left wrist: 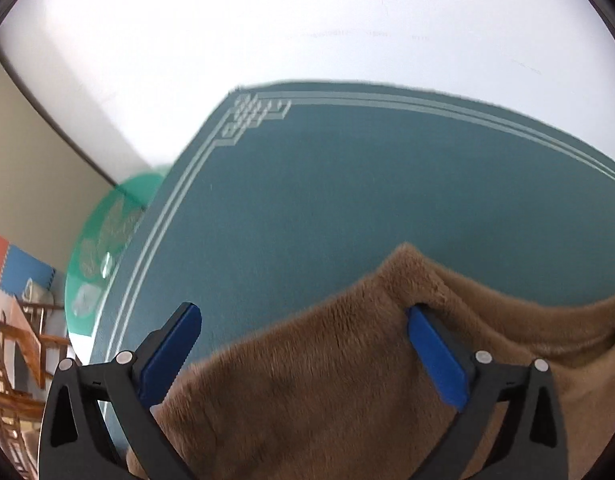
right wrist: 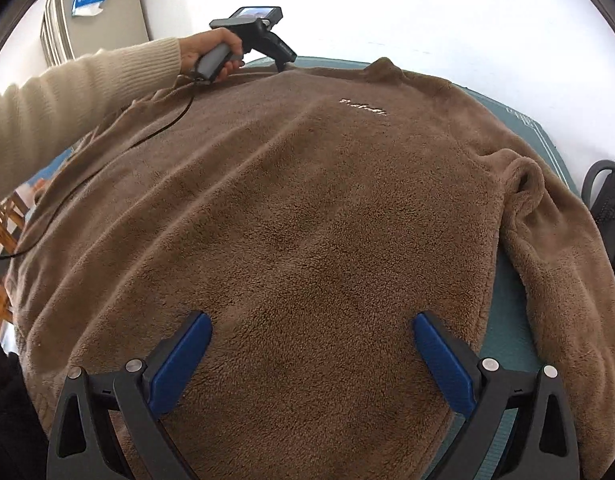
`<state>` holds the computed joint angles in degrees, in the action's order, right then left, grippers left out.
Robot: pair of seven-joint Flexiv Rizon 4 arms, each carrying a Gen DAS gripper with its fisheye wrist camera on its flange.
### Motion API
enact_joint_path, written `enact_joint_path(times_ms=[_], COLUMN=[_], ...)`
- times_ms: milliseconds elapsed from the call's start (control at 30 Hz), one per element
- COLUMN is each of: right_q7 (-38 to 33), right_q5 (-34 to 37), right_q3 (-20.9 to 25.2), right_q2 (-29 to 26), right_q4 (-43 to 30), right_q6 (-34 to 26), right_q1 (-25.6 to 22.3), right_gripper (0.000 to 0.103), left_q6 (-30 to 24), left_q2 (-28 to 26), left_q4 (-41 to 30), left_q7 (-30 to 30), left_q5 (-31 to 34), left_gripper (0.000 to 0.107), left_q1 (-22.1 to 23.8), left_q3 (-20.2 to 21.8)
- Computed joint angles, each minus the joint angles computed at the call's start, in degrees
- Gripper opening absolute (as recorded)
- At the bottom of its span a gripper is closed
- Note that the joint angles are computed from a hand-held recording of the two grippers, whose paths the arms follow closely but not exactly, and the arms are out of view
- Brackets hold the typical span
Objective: Fold clothes
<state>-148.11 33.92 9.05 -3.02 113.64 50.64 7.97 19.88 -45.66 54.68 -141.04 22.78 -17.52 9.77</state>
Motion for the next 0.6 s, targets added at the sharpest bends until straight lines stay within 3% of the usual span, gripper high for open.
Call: enact_joint_path(times_ms=[100,267,600], right_q7=[0.5,0.4,1.9], right_q5=[-0.9,-1.0,1.3], right_q3=[0.2,0.1,-0.6], right_q2=[0.1,0.1,0.3], right_q4=[0.6,0.6,0.0], right_q6=[1.1,1.1,0.9], right_q1=[0.4,0.3,-0.7], right_gripper=[0.102,0.103,0.102], left_q6=[2.6,1.7,14.9], left_q2=[1.9,7.1,19.1], left_q4=[3.5,8.4,25.3], left_q7=[-1.1,-1.4,0.0], left_q5=[-0.6,2.1,-4.5], left_gripper=[0.103,0.103,0.103], left_q1=[0.2,-2.7,-5.4], left_q3=[-0.4,-0.1,-8.7])
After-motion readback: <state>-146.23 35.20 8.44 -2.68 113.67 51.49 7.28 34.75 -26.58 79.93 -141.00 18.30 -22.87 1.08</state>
